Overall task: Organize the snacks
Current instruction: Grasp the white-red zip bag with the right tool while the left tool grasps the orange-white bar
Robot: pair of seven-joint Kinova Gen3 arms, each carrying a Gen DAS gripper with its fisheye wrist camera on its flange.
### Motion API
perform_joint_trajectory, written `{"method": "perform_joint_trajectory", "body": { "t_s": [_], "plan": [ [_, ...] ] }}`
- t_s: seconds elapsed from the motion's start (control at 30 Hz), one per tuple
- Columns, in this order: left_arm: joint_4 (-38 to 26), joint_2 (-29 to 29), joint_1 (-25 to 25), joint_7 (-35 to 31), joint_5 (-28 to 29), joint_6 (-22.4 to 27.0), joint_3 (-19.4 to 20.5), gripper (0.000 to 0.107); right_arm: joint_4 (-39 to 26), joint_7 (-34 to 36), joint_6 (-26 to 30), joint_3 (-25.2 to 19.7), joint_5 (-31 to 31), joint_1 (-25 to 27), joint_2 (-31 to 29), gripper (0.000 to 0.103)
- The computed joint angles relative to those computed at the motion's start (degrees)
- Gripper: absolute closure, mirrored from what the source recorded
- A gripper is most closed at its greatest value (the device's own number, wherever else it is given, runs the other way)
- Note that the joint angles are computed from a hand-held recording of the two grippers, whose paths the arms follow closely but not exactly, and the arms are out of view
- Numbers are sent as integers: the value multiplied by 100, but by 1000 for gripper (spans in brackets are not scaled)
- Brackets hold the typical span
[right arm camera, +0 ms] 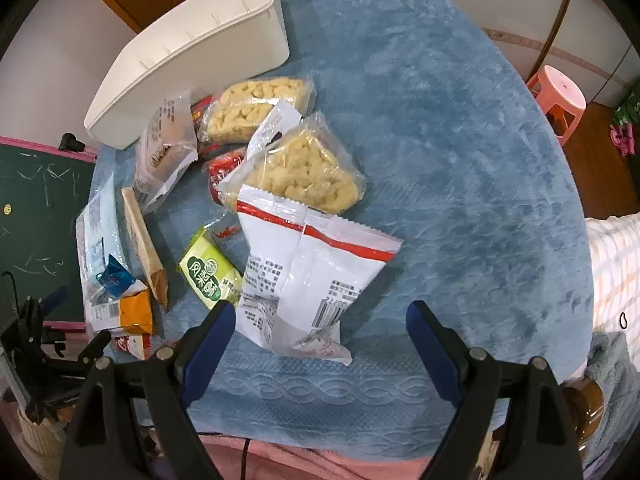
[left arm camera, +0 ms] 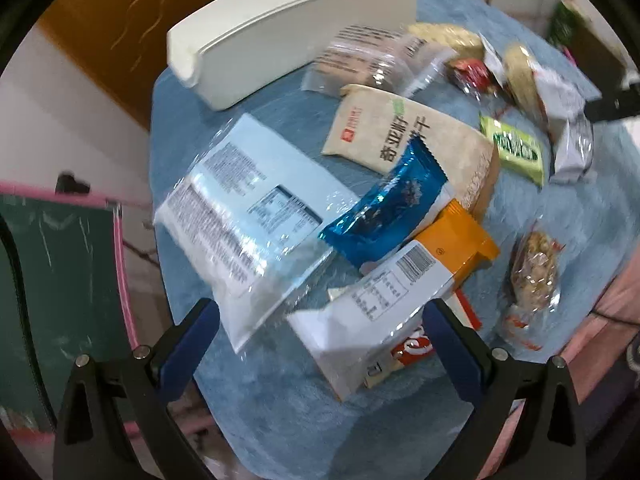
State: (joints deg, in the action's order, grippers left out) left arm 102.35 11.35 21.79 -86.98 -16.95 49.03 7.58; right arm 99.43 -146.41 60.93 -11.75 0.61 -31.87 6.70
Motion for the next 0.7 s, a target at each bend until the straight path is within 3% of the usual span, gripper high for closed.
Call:
{"method": "perform_joint_trajectory", "body": {
  "t_s": [0.3,0.4,0.5,0.57,0.63,0.7],
  "plan": [
    [-261,362,248,-603,-208,254,89,6,51,208,-178,27,-331,59,283,15],
    [-426,503,198,-851,33,405,106,7,54,248,-210,43,-375,43,368,15],
    [-795,747,-2,-1230,619,740,137,18,81,302,-286,48,-436,33,416,17],
    [-1110,937,-342,-1570,1076,1136,304,37,84,288,-331,49,-423,-2,436,19],
    [-1388,1097,-496,-1743,1463,1518,326,50,132,313,-421,42,-466,-7,413,23],
    [-1534,1188,-397,-1794,1608,1704,139,51,126,267,-472,30,-478,-48,426,28]
  ]
}}
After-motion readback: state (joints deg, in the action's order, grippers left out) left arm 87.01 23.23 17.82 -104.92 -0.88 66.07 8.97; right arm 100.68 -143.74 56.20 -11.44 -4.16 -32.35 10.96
